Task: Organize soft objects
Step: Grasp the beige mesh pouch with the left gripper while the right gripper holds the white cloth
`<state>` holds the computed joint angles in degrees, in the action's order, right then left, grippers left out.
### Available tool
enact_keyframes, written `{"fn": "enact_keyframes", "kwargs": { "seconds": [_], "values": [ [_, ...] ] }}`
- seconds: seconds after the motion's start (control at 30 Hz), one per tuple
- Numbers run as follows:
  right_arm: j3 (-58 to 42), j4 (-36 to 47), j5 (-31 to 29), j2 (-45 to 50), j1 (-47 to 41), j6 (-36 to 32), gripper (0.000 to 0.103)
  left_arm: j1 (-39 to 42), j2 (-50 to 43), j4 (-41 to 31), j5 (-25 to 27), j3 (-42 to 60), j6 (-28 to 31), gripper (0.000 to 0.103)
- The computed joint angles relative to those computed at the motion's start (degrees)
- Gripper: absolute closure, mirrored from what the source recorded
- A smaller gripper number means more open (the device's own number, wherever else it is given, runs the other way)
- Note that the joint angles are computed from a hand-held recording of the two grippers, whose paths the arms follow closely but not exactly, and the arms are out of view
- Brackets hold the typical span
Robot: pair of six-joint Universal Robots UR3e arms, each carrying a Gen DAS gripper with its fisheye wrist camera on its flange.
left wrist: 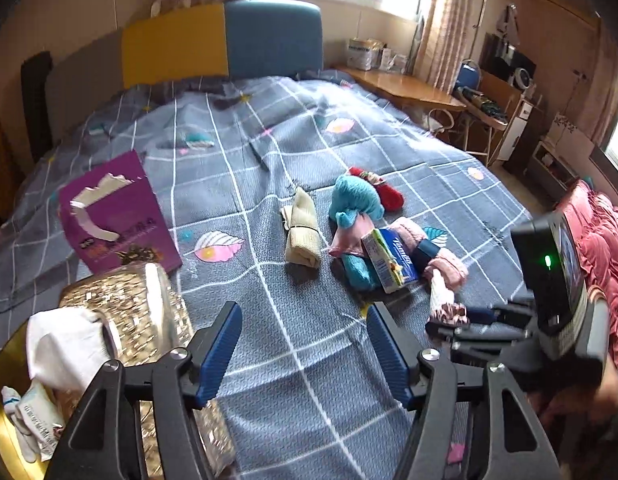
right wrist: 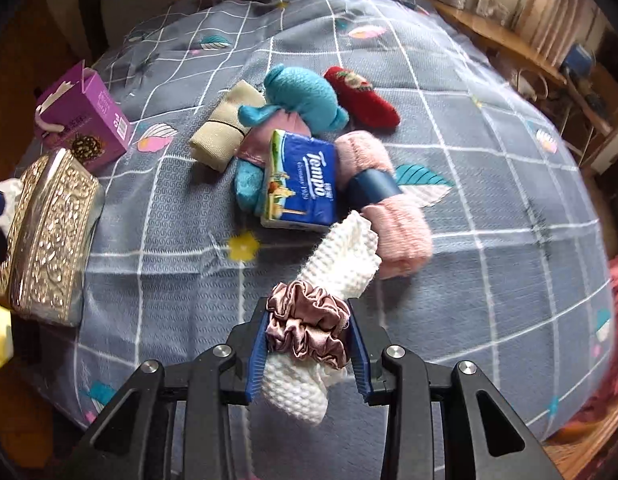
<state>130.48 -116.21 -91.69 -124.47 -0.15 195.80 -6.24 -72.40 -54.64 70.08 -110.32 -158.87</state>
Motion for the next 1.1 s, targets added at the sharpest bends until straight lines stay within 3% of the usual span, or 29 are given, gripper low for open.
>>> {"fn": "enact_keyframes", "kwargs": {
  "seconds": [0.1,0.27,0.47,0.67,0.93,1.0,1.1],
  "values": [
    [4.3,-3.2,1.0,0.1,-2.2,0.8,0.067,-4.7,-8.3,4.1,3.5,3.7,-4.3,0.043],
    [6.3,-2.5,5.7,-0.9,-7.3,-1.5,0.063,-10.6,-21.6,8.9,9.4,11.9,-9.4,0.044],
    [6.5,-4.1,6.1,1.3,-6.7,-1.3,0.062,-14.3,-35.7,7.4,14.4,25.4,-11.9,0.047],
    [7.4,-3.0,8.2,-0.1,-10.1,-4.2,0.059,-17.2,-47.5,3.5,18.0,38.7,-11.0,0.047],
    [6.9,-5.8,6.9,2.9,-7.3,-2.6,0.059,-19.9,-59.9,-2.0,21.4,53.1,-10.0,0.047],
    [6.7,-5.9,6.1,3.2,-5.9,-1.6,0.059,-19.3,-61.5,-3.7,20.7,54.7,-10.3,0.065],
    [6.1,-7.1,4.9,5.0,-3.8,-0.4,0.059,-18.1,-59.3,-1.1,18.5,50.4,-10.9,0.067]
  ]
}}
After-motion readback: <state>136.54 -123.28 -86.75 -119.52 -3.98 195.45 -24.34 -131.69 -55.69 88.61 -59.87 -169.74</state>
